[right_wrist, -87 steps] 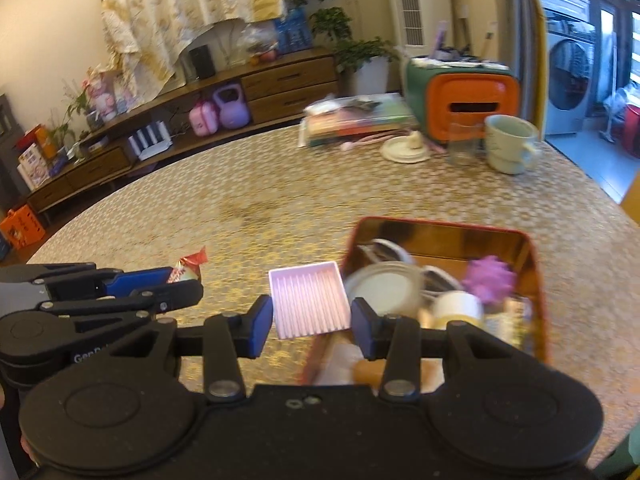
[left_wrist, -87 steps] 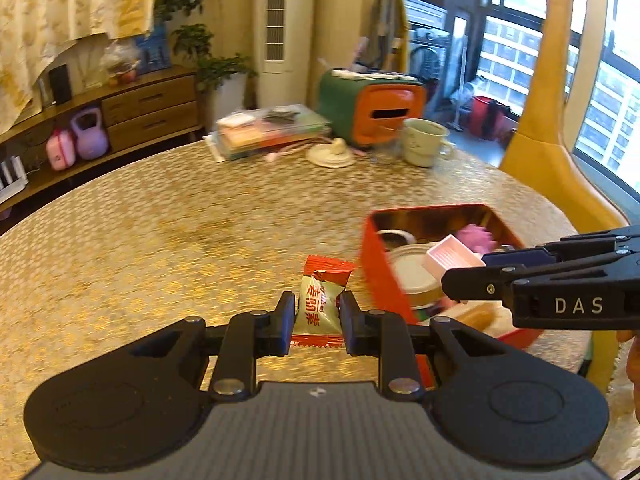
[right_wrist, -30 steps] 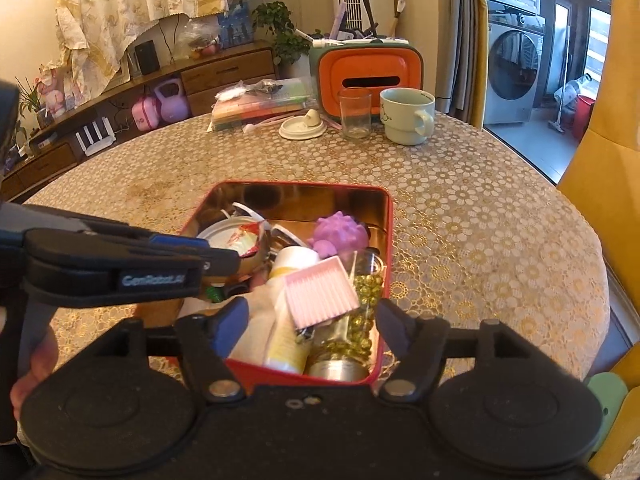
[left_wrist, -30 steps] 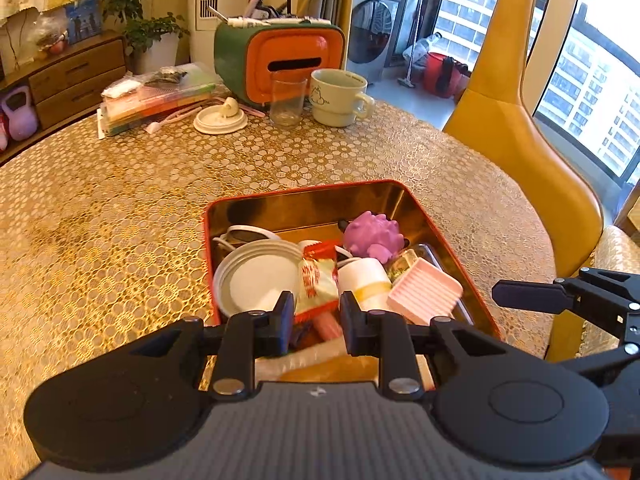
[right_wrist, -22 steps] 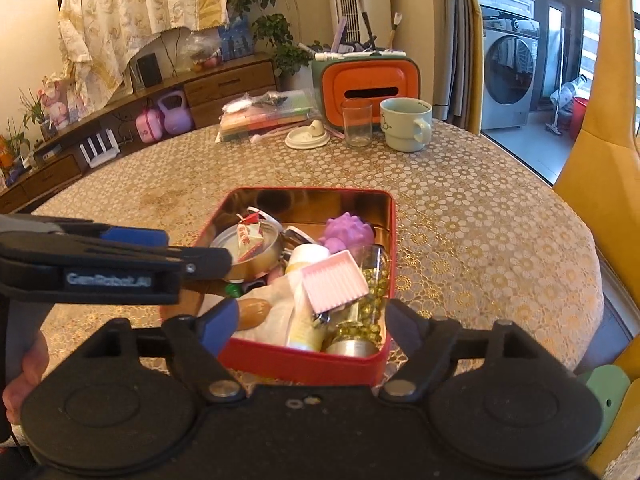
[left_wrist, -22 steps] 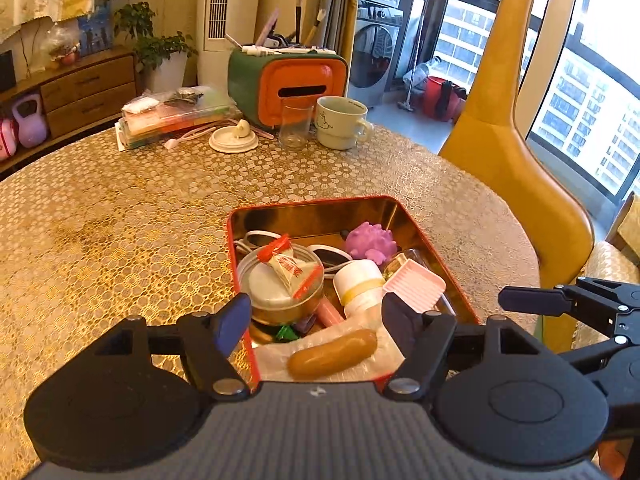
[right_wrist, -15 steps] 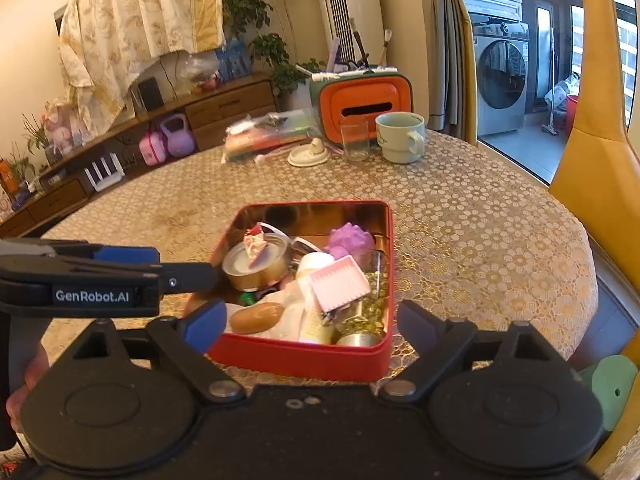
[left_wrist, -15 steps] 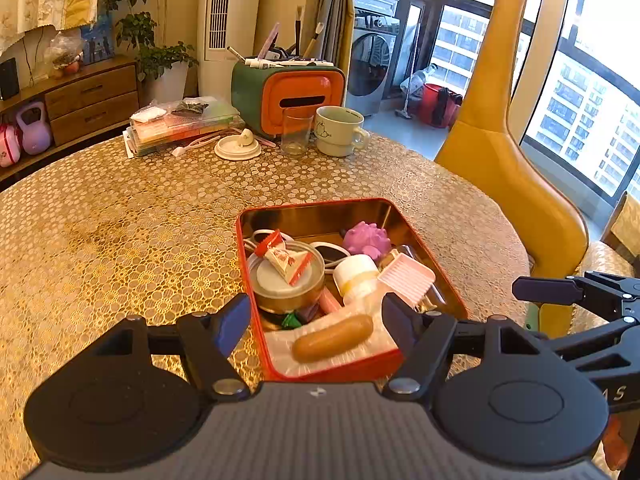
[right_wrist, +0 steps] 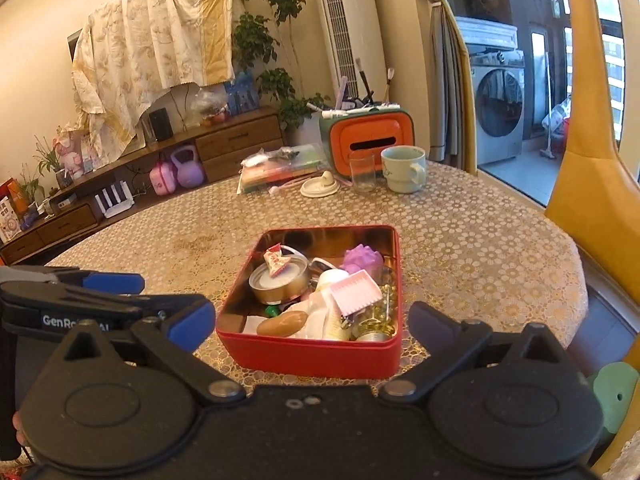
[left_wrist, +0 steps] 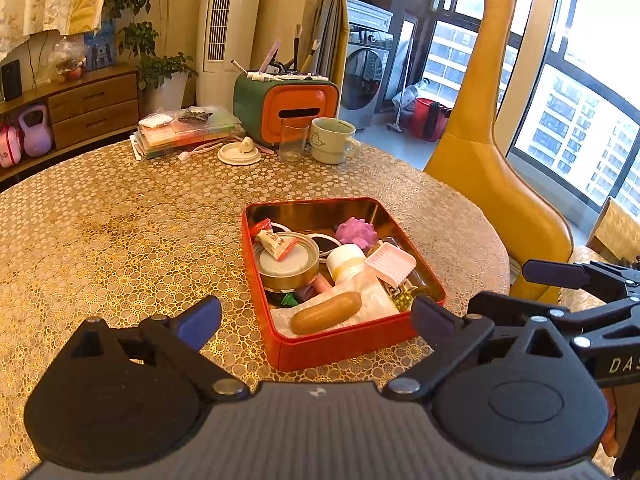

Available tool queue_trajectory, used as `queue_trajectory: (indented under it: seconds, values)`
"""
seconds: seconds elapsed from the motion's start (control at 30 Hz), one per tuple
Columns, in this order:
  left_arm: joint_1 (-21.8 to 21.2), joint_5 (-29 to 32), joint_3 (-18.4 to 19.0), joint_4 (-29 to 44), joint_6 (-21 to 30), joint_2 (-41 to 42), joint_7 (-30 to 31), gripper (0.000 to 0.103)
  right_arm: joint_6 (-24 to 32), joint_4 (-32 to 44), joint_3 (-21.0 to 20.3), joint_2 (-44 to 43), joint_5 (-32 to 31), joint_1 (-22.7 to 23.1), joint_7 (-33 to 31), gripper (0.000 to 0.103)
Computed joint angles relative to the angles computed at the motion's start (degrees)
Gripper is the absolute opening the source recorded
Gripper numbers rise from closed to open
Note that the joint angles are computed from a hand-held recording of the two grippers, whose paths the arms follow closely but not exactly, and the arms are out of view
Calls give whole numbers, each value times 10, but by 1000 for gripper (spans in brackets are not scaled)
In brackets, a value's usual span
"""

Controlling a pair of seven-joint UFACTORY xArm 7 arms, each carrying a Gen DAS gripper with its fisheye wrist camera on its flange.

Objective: Organize rigid objects

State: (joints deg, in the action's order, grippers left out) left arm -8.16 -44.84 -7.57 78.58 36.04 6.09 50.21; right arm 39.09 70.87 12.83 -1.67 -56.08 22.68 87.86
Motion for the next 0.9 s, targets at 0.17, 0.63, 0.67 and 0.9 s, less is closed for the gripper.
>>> queue_trajectory:
  seconds: [0.17,0.63,0.67,0.9]
  values:
    - [0,-18,1,-18,-8,-13,20,102,22,5,6,-1,-18,6,9,103]
    - [-23,-28,7,-61,-59,-42,74,102,32,-10,10,-12,-16,9,39,103]
    - [-24,-28,7,-62,-61,-42,75,102,33,-11,11,-13,-15,8,42,103]
    - [-25,-14,10,-63,-59,-40,57,102,38,-12,14,-12,-11,8,45,103]
